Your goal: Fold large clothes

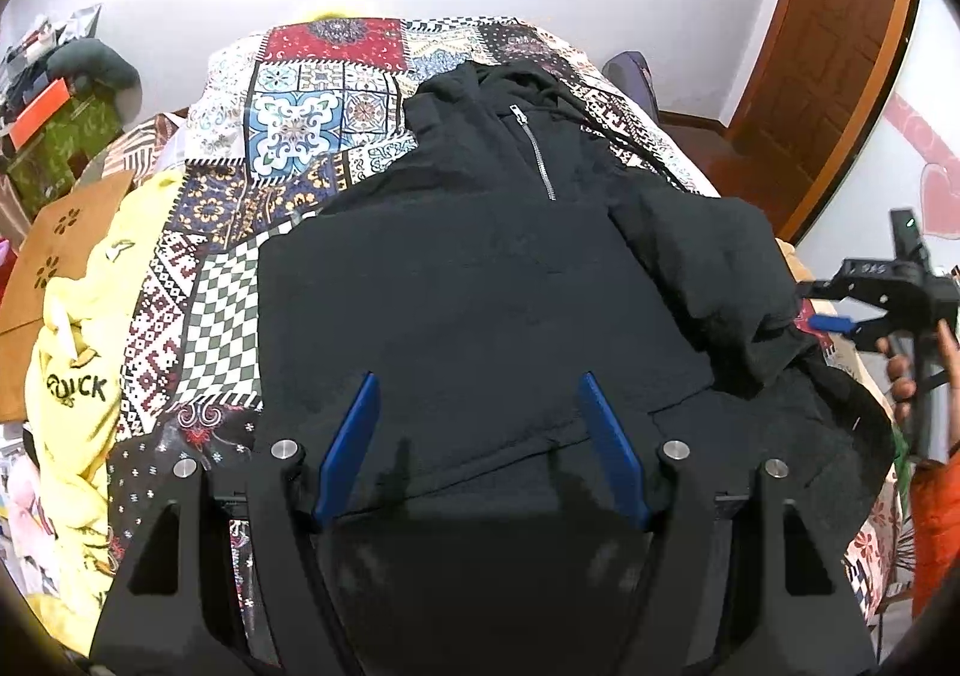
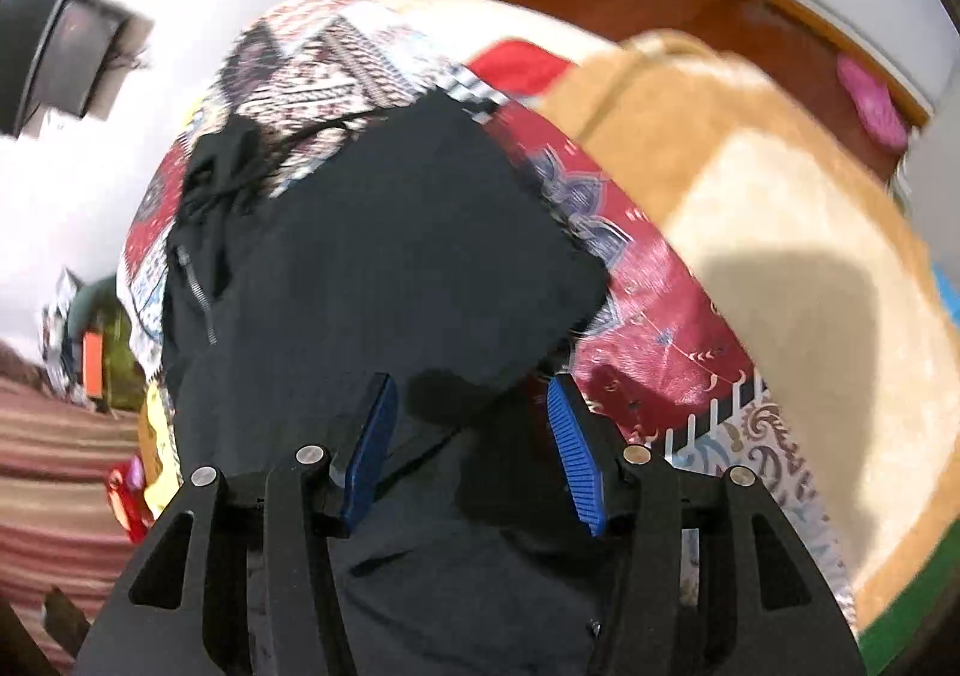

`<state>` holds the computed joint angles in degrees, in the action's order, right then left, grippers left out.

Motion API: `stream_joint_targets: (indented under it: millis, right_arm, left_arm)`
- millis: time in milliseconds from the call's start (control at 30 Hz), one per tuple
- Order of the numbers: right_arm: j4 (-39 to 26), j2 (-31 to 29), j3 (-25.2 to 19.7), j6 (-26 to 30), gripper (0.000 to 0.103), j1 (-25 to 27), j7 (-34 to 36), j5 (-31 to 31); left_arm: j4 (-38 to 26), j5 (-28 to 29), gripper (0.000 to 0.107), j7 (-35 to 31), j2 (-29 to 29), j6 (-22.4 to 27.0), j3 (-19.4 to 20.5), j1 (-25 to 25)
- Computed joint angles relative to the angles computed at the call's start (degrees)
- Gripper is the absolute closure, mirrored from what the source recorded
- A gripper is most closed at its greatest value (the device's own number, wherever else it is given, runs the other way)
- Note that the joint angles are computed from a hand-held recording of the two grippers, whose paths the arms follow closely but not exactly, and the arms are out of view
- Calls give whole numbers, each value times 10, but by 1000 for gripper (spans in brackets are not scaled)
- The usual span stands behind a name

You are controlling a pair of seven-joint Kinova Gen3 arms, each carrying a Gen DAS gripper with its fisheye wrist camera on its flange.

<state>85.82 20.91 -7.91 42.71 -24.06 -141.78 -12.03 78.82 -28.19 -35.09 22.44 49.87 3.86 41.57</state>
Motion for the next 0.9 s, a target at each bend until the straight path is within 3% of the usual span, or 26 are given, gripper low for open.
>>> stream_joint_targets:
  millis: [67,167,233,267,367,567,633,700,900]
  right_arm:
    - [7,8,-16,-15,55,16,4,-18]
    - [12,16,-62,-51,55,47,-39,19]
    - [7,22,-79,-64,61,51,-76,61]
    - [1,24,-74,-59,70,45,-85,75]
    - [-19,15,-15,-21,90,-23,-133,145]
    - [-85,-9,89,45,93,-178,-179,285]
    - [-114,-13,81,48,94,-193,-163,309]
    - [-149,-10,44,50,95,-183,-144,327]
    - [-274,26,-5,48,95,-190,-16,285]
  left_arm:
    - [-2,1,39,0,2,2,0,-1]
    - [-3,3,39,-1,5,4,0,-2]
    - [-3,5,39,-1,7,5,-1,-3]
    - [-3,6,39,-1,7,5,-1,-4]
    - [1,5,39,0,5,4,-3,-4]
    - [12,-17,39,13,-5,2,-8,3]
    - [19,-23,39,20,-11,-2,-8,3]
    - [27,-31,39,29,-20,-7,-8,2]
    - [55,-66,39,63,-51,-10,-4,3]
